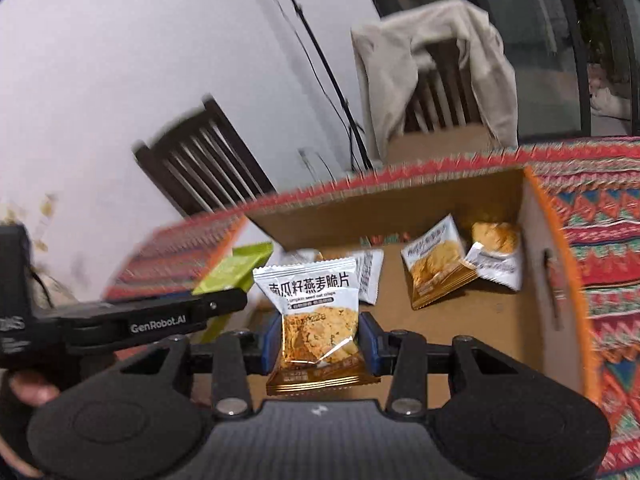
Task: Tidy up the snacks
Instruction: 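Lower the green bar and cookie packet into the box and release, then withdraw both grippers from the box back toward the snack pile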
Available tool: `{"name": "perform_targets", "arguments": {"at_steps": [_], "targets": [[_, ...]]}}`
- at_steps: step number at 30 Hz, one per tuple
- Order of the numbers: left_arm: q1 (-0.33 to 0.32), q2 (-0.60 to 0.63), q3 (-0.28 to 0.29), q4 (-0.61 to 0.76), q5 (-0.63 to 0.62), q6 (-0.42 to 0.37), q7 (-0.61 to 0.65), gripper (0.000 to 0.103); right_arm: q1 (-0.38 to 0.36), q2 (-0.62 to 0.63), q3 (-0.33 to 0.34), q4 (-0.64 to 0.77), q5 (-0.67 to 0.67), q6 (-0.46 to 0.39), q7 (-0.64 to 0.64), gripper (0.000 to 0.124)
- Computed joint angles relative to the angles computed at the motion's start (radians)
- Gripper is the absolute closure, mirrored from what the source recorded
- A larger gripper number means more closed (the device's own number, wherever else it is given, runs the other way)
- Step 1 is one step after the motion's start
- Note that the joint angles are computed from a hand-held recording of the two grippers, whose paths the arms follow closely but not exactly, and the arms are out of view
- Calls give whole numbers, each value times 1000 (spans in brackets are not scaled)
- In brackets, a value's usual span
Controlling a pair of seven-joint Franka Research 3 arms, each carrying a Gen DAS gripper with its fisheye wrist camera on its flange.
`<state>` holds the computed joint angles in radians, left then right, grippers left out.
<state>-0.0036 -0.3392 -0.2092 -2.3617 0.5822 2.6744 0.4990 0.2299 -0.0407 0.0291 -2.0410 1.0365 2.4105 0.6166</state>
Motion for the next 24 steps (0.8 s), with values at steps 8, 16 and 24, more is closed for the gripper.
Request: {"name": "perform_targets", "arguments": {"at_steps": [8,16,24], "targets": [[16,-62,31,-83,-12,103,45,37,33,95,52,45,-76,-28,56,70],[17,-166,18,-103,-58,51,86,36,38,35,43,16,-79,32,42,70],[-85,-405,-8,-154,-127,-91,193,20,6,-180,-42,-90,-48,-13,-93,64]]}}
